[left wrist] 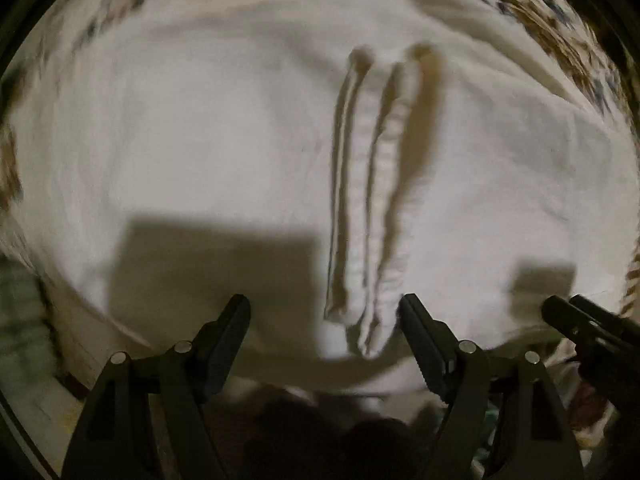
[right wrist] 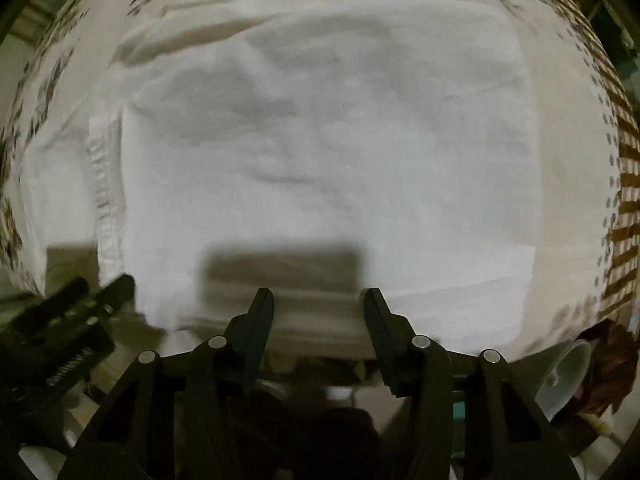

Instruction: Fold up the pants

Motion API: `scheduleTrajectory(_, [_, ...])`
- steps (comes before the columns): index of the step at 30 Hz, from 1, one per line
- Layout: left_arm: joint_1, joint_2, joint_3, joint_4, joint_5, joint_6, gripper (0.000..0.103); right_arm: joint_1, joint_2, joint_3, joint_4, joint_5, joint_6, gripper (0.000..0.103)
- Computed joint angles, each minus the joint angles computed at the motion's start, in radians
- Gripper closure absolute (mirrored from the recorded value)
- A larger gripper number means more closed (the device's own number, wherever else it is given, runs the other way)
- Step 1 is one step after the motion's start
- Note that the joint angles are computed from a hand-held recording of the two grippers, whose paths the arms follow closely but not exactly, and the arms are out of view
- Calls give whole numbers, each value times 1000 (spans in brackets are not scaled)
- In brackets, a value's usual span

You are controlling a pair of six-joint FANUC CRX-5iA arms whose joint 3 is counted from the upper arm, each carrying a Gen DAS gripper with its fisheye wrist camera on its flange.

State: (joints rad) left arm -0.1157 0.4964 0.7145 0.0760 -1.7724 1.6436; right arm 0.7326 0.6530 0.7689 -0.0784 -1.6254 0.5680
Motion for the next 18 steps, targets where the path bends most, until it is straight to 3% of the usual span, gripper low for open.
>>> scheduleTrajectory(4, [8, 11, 6, 14, -1, 6, 24, -14, -15, -19, -31, -8, -21, 53])
scheduleTrajectory(8, [17, 14, 3, 41, 16, 40, 23, -24, 42, 65, -32, -74, -16, 51])
scheduleTrajectory(12, [126, -79, -141, 247, 161, 69, 23, -41, 40, 94, -54, -58, -24, 45])
scheduleTrajectory(13, [163, -104, -169, 296, 184, 72, 18, -41, 36, 97, -55, -39, -32, 44])
scheduleTrajectory(15, [229, -161, -236, 340, 237, 92, 9, -39, 9, 64, -30, 16, -66, 44])
scheduleTrajectory(18, [326, -252, -364, 328, 315, 190, 8, -35, -15, 36, -20, 31, -66, 44])
